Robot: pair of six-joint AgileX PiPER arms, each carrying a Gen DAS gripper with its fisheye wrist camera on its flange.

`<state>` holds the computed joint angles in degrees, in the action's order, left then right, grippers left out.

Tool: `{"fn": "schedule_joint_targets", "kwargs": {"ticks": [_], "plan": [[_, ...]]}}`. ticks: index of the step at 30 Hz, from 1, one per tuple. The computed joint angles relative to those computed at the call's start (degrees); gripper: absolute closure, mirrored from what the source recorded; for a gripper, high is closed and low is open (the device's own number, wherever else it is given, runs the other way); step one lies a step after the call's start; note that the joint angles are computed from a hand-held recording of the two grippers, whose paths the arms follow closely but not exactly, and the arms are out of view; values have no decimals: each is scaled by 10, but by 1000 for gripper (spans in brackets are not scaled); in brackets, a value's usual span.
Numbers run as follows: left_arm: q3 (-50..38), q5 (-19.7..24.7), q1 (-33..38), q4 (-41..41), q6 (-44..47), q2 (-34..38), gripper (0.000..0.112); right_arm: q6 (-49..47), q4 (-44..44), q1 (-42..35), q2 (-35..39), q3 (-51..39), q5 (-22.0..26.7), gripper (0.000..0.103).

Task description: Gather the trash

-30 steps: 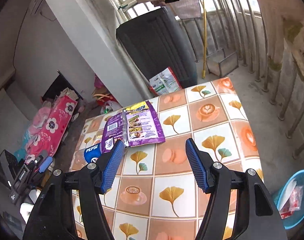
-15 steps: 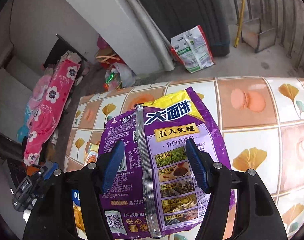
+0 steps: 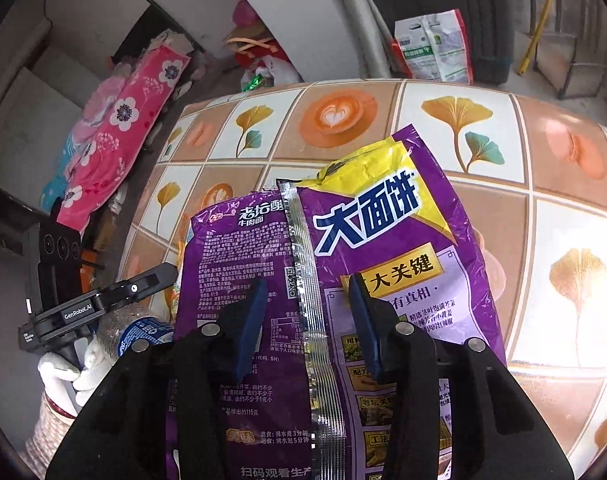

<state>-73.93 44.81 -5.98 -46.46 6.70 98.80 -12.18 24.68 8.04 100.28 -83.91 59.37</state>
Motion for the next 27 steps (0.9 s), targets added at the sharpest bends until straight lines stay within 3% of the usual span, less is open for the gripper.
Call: {"fn": "schedule_joint_targets", "kwargs": {"ticks": [10,16,22,27], "plan": [[108,-39,-106,-18,-9,-99,103,-70,49,-56,-153,192,-20,64],[176,-81,-188,-18,-56,-167,103,-95,64,-99,-251,281,-1,64],[240,-123,-258,28,-136,-235,103,-87,54,-108,-341,351,-12,63],[270,-142,-277,107,-216,-302,103,-86,74,-143,-392,376,-8,56]]}}
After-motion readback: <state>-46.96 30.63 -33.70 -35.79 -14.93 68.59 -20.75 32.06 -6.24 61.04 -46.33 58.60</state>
